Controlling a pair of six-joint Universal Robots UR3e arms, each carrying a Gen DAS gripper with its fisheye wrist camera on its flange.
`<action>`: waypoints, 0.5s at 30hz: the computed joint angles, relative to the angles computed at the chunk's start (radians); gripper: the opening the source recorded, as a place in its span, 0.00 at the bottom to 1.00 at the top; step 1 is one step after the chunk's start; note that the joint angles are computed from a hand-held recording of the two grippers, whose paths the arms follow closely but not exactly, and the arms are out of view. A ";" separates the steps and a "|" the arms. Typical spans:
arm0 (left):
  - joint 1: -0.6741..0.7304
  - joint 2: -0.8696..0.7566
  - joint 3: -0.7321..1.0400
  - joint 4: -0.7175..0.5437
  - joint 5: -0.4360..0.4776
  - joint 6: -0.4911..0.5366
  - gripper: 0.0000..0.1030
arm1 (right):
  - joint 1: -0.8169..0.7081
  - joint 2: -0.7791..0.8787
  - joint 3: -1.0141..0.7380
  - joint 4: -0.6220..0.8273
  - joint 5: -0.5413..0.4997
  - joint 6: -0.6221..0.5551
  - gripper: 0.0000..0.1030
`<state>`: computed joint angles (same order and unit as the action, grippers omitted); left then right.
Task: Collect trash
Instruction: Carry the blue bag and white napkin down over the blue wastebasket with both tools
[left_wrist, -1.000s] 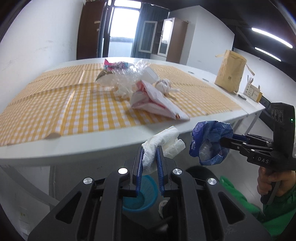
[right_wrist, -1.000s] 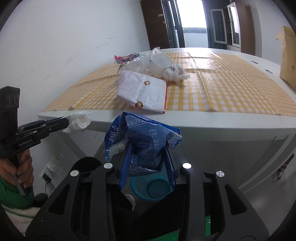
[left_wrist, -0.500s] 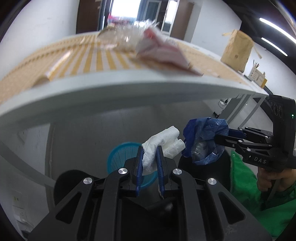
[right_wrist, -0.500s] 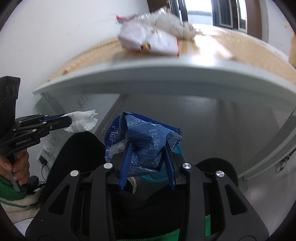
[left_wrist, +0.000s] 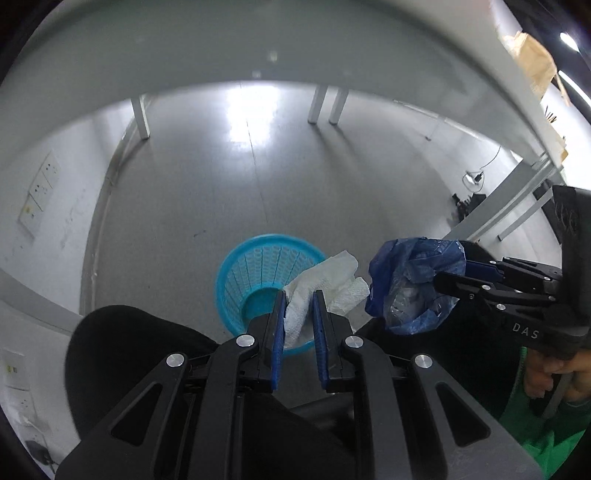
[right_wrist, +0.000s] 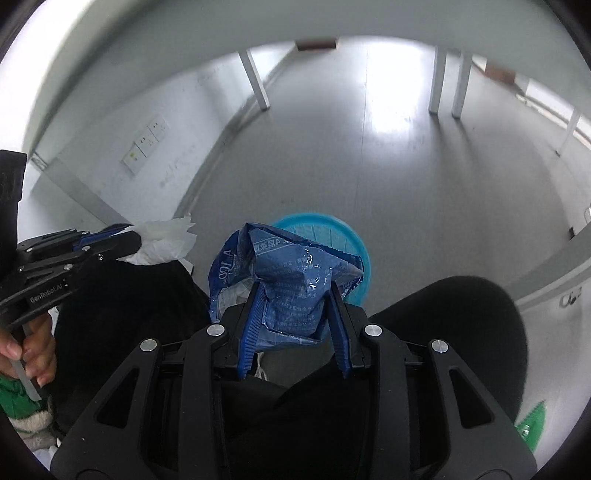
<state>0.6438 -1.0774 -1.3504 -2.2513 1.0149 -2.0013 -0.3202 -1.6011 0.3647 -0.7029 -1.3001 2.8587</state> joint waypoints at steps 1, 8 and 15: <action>-0.037 0.001 -0.047 0.064 0.018 -0.044 0.13 | 0.014 -0.012 0.054 -0.033 -0.009 0.014 0.31; -0.213 -0.107 -0.191 0.361 0.112 -0.318 0.13 | 0.108 0.032 0.212 -0.178 -0.058 0.121 0.31; -0.334 -0.261 -0.213 0.534 0.173 -0.562 0.13 | 0.151 0.074 0.374 -0.325 -0.105 0.197 0.31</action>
<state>0.3102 -1.3386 -1.5633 -1.7171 1.1877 -2.5629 -0.1693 -1.5269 0.7391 -1.0283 -1.4054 3.0552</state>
